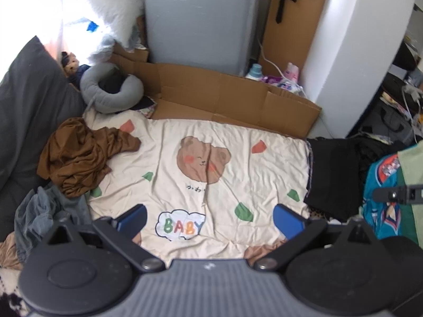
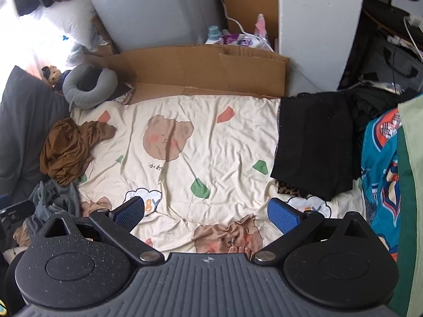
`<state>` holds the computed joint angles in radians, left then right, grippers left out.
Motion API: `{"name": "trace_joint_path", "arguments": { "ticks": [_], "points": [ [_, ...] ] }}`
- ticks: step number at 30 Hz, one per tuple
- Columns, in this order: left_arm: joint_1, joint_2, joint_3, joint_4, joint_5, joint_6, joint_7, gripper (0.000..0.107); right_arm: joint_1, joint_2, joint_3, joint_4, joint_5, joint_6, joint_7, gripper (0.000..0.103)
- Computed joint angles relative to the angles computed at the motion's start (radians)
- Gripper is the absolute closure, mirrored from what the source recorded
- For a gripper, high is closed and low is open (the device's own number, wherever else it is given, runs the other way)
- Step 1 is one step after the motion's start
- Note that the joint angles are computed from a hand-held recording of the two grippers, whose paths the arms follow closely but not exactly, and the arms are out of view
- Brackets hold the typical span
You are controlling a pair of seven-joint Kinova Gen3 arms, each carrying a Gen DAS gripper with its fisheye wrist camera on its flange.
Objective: Fold clothes
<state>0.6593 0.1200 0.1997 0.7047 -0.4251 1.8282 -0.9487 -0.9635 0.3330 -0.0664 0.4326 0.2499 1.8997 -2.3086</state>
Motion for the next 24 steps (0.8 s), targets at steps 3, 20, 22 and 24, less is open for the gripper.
{"name": "trace_joint_path", "arguments": {
  "ticks": [3, 20, 22, 24],
  "points": [
    [0.002, -0.015, 0.002, 0.025, 0.002, -0.011, 0.053, 0.005, -0.021, 0.02, 0.001, -0.038, 0.004, 0.017, 0.011, 0.001],
    [0.018, -0.023, 0.039, 0.054, -0.052, 0.024, 0.163, 0.005, -0.105, 0.049, 0.023, -0.063, 0.012, 0.034, 0.058, 0.001],
    [0.024, -0.017, 0.039, 0.052, -0.05, 0.029, 0.163, 0.005, -0.112, 0.052, 0.025, -0.069, 0.014, 0.041, 0.051, 0.001],
    [0.033, -0.008, 0.038, 0.045, -0.051, 0.038, 0.157, 0.005, -0.119, 0.054, 0.027, -0.072, 0.014, 0.054, 0.041, 0.001]
  ]
}}
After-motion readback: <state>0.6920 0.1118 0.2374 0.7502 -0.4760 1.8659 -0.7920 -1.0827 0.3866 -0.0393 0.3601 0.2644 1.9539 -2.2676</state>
